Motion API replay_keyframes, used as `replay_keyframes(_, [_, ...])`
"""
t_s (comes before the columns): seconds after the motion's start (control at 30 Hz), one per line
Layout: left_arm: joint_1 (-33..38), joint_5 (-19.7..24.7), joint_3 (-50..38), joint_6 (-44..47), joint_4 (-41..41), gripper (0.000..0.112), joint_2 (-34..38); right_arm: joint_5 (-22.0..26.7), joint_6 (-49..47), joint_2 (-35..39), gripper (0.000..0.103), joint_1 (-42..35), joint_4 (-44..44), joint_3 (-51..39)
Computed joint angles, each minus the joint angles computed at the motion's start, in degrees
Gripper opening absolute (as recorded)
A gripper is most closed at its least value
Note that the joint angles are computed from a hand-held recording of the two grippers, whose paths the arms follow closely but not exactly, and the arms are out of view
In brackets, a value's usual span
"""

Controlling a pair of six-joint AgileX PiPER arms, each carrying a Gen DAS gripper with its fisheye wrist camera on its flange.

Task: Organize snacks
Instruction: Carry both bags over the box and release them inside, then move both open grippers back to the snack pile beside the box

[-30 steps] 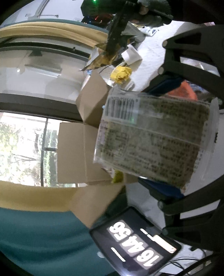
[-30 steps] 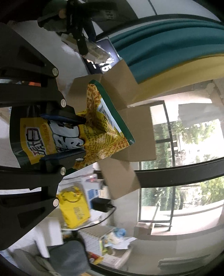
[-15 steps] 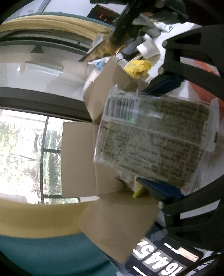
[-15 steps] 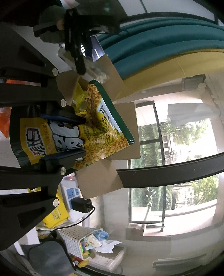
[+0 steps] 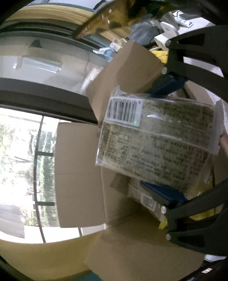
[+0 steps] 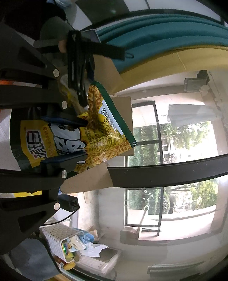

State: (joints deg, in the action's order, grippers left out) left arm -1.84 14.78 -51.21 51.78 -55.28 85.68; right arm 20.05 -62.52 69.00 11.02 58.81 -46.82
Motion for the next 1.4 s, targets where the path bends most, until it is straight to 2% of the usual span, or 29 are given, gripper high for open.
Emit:
replay_keyframes(0.1, [1.33, -0.01, 0.67, 7.75, -8.7, 0.097, -0.55, -0.8, 0.55, 0.08, 0.032, 0.16, -0.45, -0.14])
replay_keyframes(0.23, [2.84, 0.69, 2.02, 10.73, -11.01, 0.098, -3.54, -2.85, 3.15, 0.66, 0.032, 1.67, -2.36, -0.29])
replay_keyframes(0.43, [6.71, 1.14, 6.7, 5.82, -3.08, 0.098, -12.73, -5.26, 6.21, 2.78, 0.032, 5.0, -4.06, -1.61])
replay_keyframes(0.53, [10.21, 2.06, 8.63, 6.48, -2.18, 0.098, -16.21, -6.98, 8.88, 5.04, 0.032, 7.59, -6.0, -2.99])
replay_keyframes(0.63, [14.52, 4.49, 8.71, 7.84, -1.9, 0.098, -18.12, -8.34, 15.23, 7.54, 0.032, 10.06, -11.77, -5.22])
replay_keyframes(0.7, [17.31, 7.0, 8.49, 13.01, -6.72, 0.098, -18.72, -8.38, 21.3, 9.59, 0.032, 11.45, -17.28, -7.4])
replay_keyframes(0.8, [20.52, 9.49, 7.7, 15.67, -9.46, 0.098, -17.48, -9.09, 30.05, 13.31, 0.032, 13.77, -25.94, -10.95])
replay_keyframes(0.97, [22.34, 8.71, 7.42, 17.48, -11.41, 0.098, -15.87, -9.87, 47.41, 20.19, 0.032, 16.21, -42.74, -17.6])
replay_keyframes(1.03, [23.47, 8.89, 7.67, 19.0, -12.94, 0.098, -15.74, -9.31, 50.94, 23.43, 0.032, 16.1, -45.22, -20.89])
replay_keyframes(1.13, [23.23, 7.21, 7.81, 19.82, -14.04, 0.098, -15.72, -8.17, 61.17, 27.76, 0.032, 16.26, -54.27, -25.57])
replay_keyframes(1.23, [23.48, 7.53, 7.65, 19.91, -14.31, 0.098, -15.25, -4.93, 72.35, 31.9, 0.048, 16.11, -64.26, -30.53])
replay_keyframes(1.27, [23.31, 7.37, 7.66, 19.77, -14.13, 0.098, -15.16, -4.99, 73.41, 31.97, 0.058, 15.99, -64.93, -30.58])
replay_keyframes(1.4, [22.76, 7.55, 7.77, 18.26, -12.88, 0.098, -15.76, -6.3, 73.35, 28.84, 0.058, 15.75, -64.73, -26.73])
